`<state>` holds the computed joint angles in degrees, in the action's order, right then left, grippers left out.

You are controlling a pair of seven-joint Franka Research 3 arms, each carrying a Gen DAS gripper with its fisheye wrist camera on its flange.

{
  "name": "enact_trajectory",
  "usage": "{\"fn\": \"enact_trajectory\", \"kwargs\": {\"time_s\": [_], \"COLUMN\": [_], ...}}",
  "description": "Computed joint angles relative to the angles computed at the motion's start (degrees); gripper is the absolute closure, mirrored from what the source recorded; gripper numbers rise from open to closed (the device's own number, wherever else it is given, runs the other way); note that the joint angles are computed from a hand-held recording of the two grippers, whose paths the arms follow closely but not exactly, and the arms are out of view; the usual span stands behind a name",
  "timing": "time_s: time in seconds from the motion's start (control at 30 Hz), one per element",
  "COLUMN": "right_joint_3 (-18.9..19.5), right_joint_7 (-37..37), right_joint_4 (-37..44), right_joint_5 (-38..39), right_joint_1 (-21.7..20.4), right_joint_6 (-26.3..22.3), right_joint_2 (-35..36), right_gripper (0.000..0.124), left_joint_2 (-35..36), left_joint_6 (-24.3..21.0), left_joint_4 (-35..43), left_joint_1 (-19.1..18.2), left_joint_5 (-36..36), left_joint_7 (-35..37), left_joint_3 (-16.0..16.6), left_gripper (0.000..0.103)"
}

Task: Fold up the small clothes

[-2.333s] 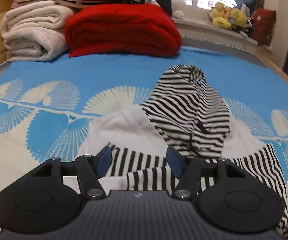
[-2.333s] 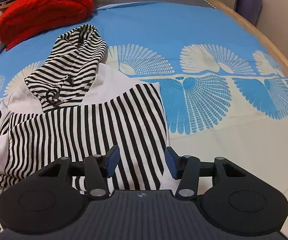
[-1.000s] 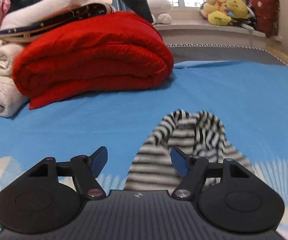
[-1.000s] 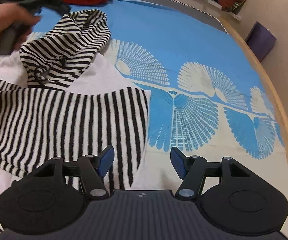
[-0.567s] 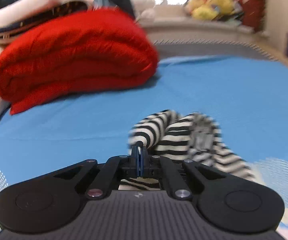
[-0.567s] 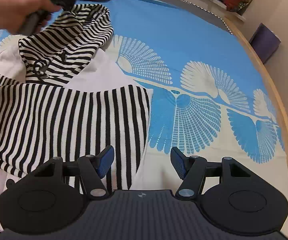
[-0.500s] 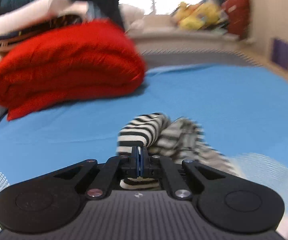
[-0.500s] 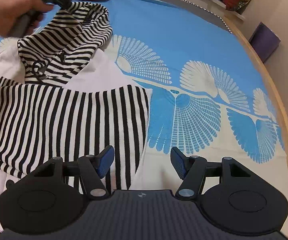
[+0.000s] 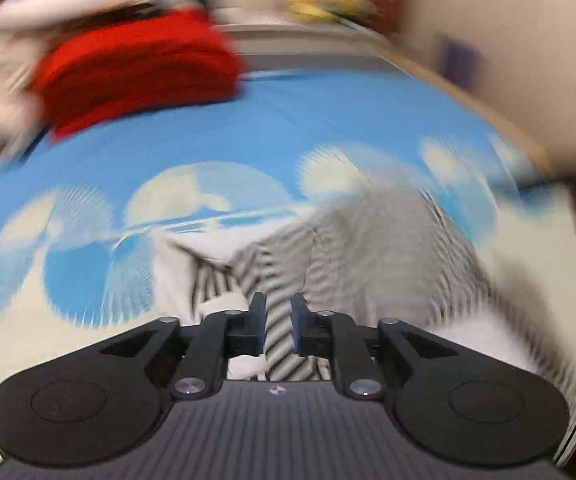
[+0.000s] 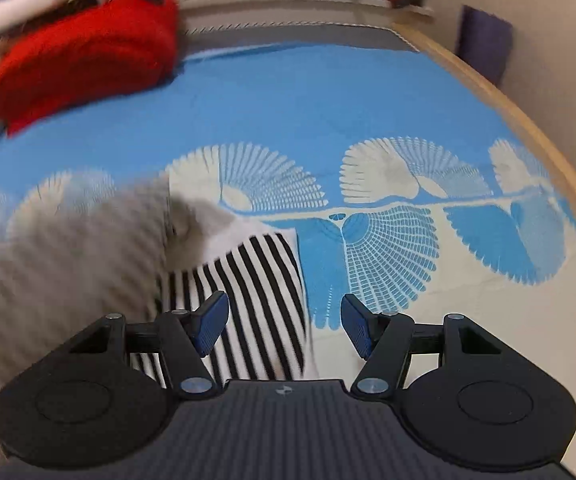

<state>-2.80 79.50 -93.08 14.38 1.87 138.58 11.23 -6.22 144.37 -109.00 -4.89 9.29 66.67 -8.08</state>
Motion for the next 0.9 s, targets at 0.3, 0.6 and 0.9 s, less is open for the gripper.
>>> {"fn": "enact_trajectory", "kwargs": {"time_s": [0.3,0.6,0.9], "right_joint_3": [1.02,2.07,1.27], "right_joint_7": [8.01,9.57,15.72], "right_joint_4": [4.13,7.64,7.86], "right_joint_5": [16.28,12.87,5.59], "right_joint_1": [-3.58,-1.32,1.75], "right_joint_6": [-13.36,-20.24,-18.29], "right_joint_2": [3.42,7.42,9.42], "right_gripper": [0.092,0.073,0.073], "left_joint_2": [15.83,17.30,18.09], "left_joint_6": [-16.08,-15.18,-14.43], "left_joint_4": [14.19,13.13,12.74], "left_joint_1": [2.22,4.49,4.89], "left_joint_5": [-8.79,-16.79,-22.18], "left_joint_7": [-11.22,-11.94,-15.73], "left_joint_3": [-0.34,-0.60,-1.08], "left_gripper": [0.076,0.048,0.048]}}
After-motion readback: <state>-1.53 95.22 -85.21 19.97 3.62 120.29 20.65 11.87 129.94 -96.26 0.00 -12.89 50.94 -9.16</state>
